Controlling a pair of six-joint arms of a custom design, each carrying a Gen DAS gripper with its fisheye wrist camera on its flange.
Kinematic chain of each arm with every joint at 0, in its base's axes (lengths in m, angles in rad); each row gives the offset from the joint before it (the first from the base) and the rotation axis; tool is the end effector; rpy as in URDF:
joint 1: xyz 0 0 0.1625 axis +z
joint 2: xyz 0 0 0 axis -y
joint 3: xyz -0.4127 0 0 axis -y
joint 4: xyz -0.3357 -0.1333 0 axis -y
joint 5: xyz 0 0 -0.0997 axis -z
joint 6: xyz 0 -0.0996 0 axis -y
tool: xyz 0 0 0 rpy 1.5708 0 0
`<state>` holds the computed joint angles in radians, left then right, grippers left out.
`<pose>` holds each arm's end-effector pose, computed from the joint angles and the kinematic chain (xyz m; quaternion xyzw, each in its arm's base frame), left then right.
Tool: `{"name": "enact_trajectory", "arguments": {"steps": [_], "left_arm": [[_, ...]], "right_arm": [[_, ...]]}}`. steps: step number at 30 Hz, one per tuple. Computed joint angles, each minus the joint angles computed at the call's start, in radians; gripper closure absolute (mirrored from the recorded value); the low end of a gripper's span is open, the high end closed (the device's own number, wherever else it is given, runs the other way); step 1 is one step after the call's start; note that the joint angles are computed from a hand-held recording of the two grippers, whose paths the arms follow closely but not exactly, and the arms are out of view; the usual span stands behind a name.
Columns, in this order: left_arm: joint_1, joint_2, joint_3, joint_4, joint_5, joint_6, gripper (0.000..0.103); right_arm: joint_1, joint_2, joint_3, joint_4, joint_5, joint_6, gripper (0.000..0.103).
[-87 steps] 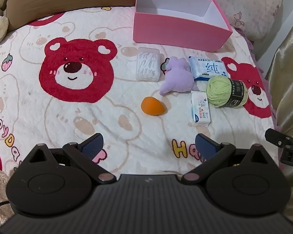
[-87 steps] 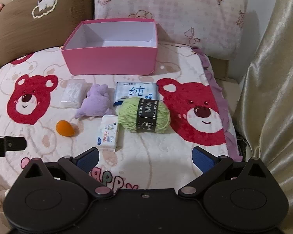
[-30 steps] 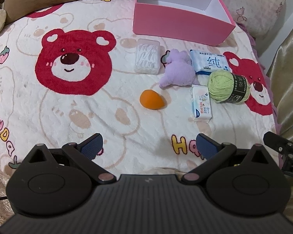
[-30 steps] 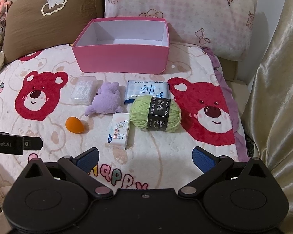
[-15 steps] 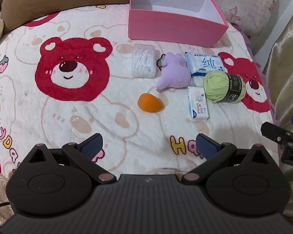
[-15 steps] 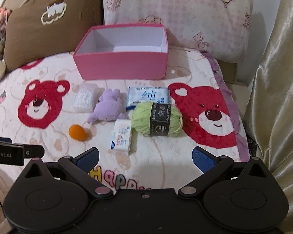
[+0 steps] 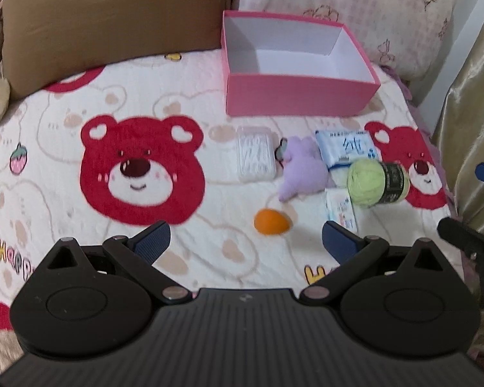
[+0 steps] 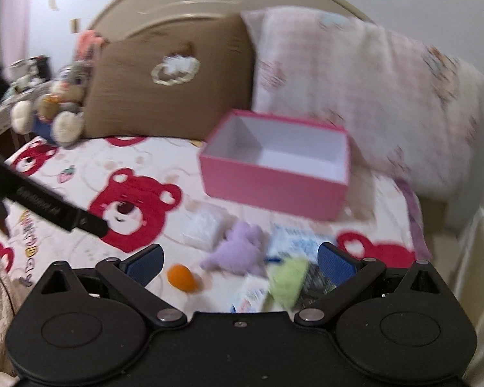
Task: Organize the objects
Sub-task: 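Move the left tool to the clear cotton-swab box and close on it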
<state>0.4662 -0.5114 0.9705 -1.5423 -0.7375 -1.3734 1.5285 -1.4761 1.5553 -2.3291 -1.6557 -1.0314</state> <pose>-0.5479 -0.5075 0.1098 -0.0221 0.8925 -0.2994 0.3366 0.1030 -0.5184 0.5322 0.4347 -0.8359 0.2655 0.2046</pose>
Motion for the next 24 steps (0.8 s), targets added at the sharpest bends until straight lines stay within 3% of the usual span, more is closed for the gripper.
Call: {"name": "enact_trajectory", "arguments": {"steps": [3,8,12,16,19,24], "left_arm": [[0.014,-0.002,0.002,-0.057,0.006,0.15,0.002],[0.041,0.021,-0.044,-0.039,0.042,0.212,0.002],[0.074,0.011,-0.027,-0.12,0.042,0.264,0.002],[0.1,-0.013,0.061,-0.283,0.079,0.307,0.002],[0.126,-0.012,0.09,-0.374,0.069,0.353,0.002],[0.158,-0.001,0.138,-0.514,0.053,0.436,0.002]], "right_arm": [[0.003,0.035,-0.006,-0.016,0.018,0.002,0.0],[0.01,0.108,-0.05,0.011,0.007,0.008,0.001],[0.027,0.164,-0.052,-0.058,-0.032,-0.08,0.001],[0.018,0.189,-0.028,-0.11,0.004,-0.165,0.001],[0.008,0.217,-0.048,-0.063,0.036,-0.139,0.001],[0.01,0.28,-0.096,0.008,0.013,-0.056,0.001]]}}
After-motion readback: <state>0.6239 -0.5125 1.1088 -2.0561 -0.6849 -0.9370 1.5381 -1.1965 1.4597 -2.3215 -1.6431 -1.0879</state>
